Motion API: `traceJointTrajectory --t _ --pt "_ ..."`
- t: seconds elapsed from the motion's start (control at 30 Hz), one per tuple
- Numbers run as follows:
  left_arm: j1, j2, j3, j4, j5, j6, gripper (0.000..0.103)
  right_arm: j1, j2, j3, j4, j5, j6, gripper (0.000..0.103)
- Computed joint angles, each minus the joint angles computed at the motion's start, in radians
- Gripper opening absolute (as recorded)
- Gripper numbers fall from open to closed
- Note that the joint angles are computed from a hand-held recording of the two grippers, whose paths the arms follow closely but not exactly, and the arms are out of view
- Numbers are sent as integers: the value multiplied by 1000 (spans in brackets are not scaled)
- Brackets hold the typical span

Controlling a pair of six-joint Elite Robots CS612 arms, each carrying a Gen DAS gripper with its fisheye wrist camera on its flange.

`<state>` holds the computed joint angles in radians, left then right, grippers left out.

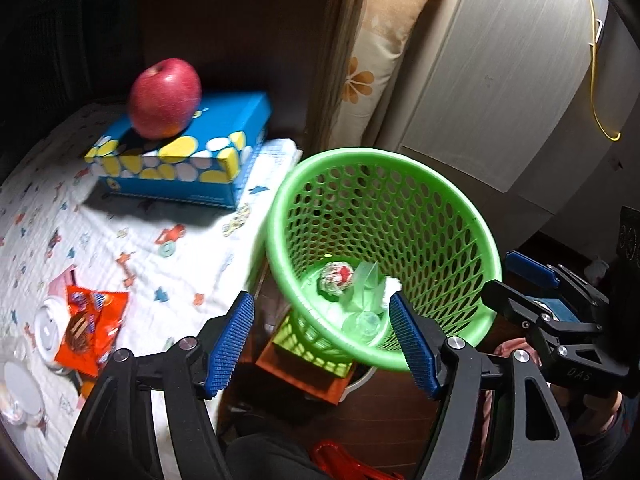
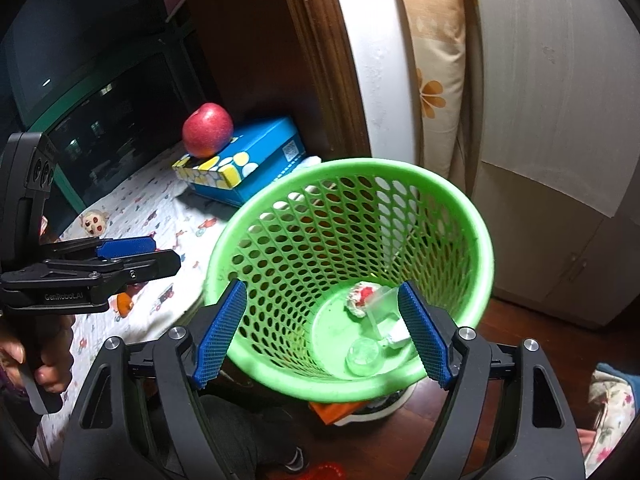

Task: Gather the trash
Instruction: 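Carry the foam block and plastic box over the green basket and release both, then move both tools back over the bed toward the orange peel and plastic tub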

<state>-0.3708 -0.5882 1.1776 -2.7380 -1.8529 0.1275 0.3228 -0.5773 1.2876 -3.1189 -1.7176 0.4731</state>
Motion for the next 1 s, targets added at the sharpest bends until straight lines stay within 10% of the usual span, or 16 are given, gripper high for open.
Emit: traceJointTrajectory --t 1.0 --pt "162 -60 159 -149 270 -240 73 81 156 -342 189 172 -159 80"
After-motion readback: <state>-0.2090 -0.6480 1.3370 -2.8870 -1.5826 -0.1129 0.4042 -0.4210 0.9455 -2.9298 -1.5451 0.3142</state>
